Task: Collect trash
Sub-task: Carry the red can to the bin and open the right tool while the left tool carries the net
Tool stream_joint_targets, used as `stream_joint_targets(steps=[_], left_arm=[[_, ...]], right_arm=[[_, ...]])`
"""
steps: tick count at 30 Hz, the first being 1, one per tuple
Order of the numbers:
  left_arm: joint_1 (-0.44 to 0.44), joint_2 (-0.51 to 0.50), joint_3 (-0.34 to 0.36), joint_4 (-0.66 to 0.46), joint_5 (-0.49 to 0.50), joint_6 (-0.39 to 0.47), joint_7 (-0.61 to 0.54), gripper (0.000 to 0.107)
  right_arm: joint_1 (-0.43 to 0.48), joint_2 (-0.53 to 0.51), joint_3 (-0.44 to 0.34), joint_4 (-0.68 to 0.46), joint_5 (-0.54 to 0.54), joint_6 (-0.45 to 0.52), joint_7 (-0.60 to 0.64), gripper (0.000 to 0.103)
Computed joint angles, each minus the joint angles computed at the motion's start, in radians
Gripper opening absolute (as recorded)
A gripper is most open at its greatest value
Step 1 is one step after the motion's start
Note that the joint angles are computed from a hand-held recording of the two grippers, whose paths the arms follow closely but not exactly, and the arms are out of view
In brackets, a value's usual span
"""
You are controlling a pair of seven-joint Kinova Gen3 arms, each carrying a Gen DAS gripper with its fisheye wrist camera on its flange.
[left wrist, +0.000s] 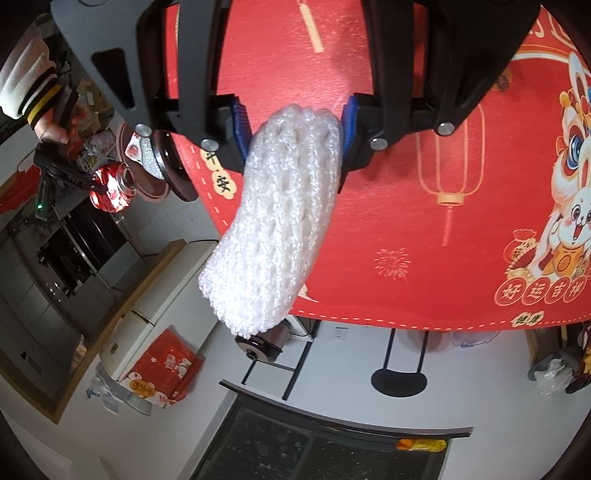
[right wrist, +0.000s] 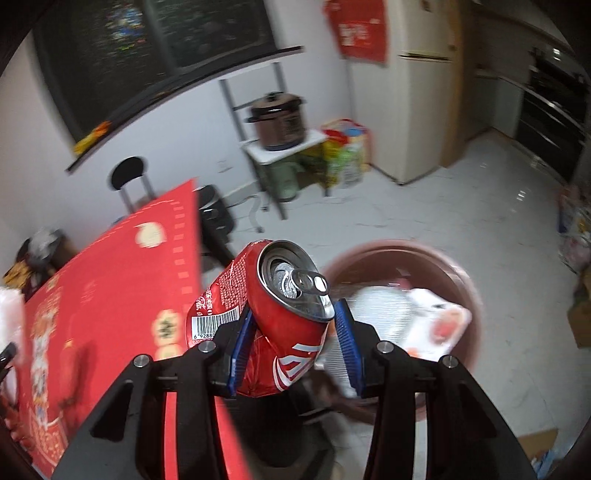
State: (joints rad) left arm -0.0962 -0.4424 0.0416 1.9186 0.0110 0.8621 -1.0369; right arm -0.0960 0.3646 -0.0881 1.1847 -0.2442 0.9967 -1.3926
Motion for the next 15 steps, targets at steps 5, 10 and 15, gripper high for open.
stream_joint_targets(steps=[5,10,15], left_arm=[[0.011,0.042,0.042,-0.030,-0.010,-0.012,0.020,0.041],[0.038,0.088,0.070,-0.057,-0.019,-0.030,0.034,0.041],[0.075,0.138,0.098,-0.095,-0.037,-0.045,0.049,0.041]], right_arm=[[0.003,0.035,0.056,-0.039,0.090,0.031,-0.060,0.043],[0.031,0.064,0.060,-0.061,0.127,0.054,-0.065,0.044],[0.061,0.056,0.048,-0.046,0.111,0.036,-0.042,0.059]])
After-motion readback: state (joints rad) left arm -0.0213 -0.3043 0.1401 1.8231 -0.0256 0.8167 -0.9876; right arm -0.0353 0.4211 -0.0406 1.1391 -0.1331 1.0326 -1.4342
